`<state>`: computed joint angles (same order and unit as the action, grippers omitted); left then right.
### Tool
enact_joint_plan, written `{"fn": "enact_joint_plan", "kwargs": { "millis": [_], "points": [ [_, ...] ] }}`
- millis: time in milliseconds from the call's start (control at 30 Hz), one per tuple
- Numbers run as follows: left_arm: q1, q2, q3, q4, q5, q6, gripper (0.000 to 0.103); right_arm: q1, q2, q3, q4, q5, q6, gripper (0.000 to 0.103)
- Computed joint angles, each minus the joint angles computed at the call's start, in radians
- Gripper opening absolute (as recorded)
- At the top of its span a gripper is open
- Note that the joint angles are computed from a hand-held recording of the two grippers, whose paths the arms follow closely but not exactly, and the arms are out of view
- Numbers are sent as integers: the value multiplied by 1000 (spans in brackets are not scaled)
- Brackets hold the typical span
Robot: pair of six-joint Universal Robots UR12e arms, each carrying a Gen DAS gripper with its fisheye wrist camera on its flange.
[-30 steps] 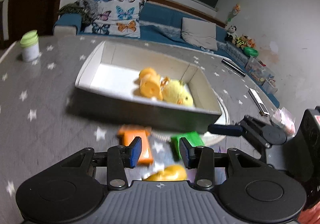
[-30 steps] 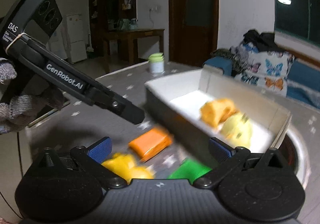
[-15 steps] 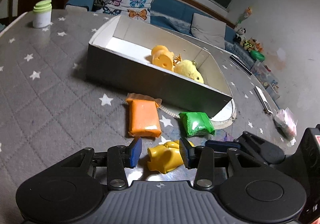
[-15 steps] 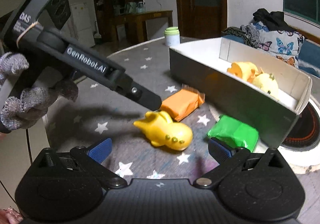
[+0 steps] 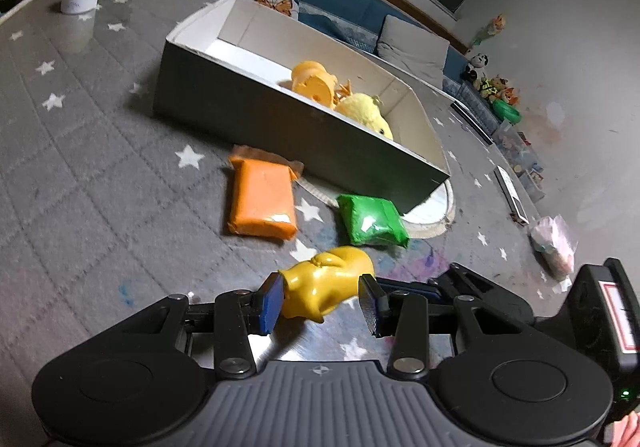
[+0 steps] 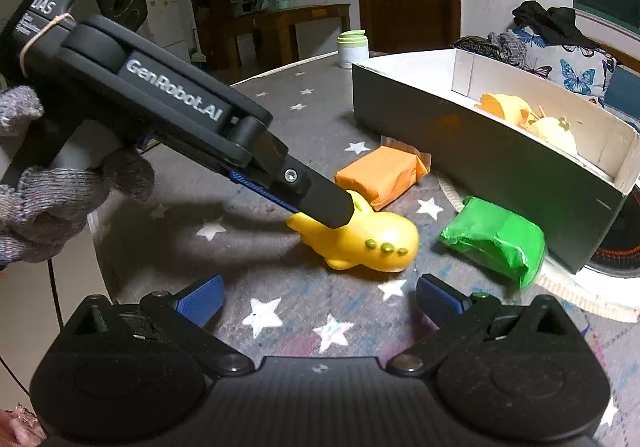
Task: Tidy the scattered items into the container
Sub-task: 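Close the left gripper on the small yellow dotted duck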
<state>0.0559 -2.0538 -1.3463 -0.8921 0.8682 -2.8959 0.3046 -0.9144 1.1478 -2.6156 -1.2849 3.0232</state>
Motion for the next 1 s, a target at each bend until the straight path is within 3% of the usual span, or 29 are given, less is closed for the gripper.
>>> {"fn": "enact_joint_plan", "kwargs": {
  "millis": [433,533,767,1000],
  "points": [
    [-8,18,-9,-120,-51,61,44,-3,-9,19,-21,-32,7,103],
    [-13,27,-19,-81,-13,63,44,-4,-12,27,-27,-42,1,103],
    [0,44,-35,-33,-16,65,44,-7,-12,30,-52,-39,21,103],
    [1,35,-32,54,10,3,44,2,1,16,-72,-76,-6,103]
  ]
}}
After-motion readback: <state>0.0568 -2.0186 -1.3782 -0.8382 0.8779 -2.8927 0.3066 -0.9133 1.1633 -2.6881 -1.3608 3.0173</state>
